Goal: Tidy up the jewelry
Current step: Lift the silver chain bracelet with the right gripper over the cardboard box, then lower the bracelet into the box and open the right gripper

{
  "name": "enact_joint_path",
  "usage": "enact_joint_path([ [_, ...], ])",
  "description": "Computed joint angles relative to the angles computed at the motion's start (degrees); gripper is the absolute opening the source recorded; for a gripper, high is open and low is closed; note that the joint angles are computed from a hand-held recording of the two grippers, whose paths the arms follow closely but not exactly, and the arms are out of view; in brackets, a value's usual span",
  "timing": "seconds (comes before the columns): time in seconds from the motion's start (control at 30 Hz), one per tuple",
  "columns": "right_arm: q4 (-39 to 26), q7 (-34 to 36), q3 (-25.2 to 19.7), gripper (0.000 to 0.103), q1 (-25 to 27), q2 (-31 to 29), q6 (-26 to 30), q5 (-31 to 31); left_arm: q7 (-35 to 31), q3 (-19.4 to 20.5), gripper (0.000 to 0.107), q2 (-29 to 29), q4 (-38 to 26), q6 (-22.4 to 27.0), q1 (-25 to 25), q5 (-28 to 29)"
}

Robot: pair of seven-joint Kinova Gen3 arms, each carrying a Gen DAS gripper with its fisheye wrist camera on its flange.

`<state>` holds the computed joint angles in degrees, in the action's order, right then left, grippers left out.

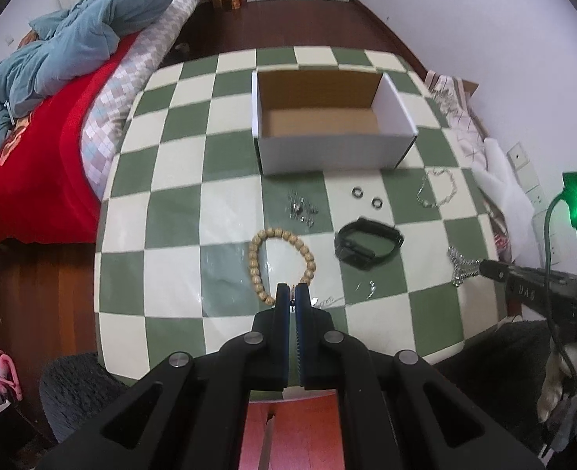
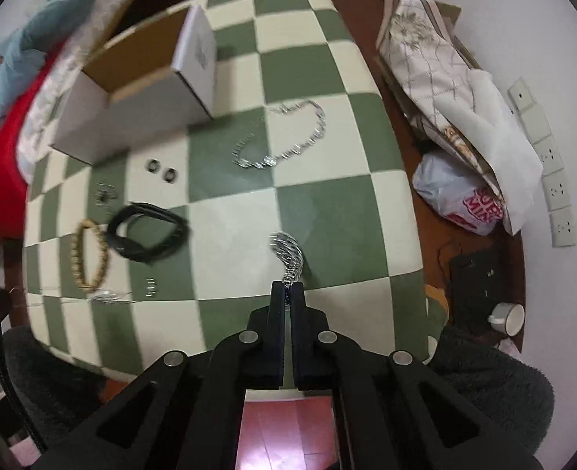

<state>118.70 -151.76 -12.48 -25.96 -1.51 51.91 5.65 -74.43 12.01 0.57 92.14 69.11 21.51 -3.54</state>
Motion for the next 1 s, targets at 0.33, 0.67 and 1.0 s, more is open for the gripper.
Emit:
enact_joint_path([
  [0.33, -5.42, -1.04, -2.36, 0.001, -0.26, -4.49, 3.38, 0.14, -3.89, -0.85, 0.0, -0.65, -7.52, 2.46, -1.7, 3.53],
  [0.67, -14.71, 1.46, -2.62, 0.001, 0.8, -5.6, 5.87, 1.98, -7.06, -1.27, 0.0, 2.01, -18.81, 4.57, -2.54, 4.41],
  [1.0, -30.15, 9.53, 0.88, 0.001, 1.25, 3.73, 10.03, 4.71, -8.64, -2.76, 0.0, 12.45, -35.89, 7.02, -0.17, -0.11],
])
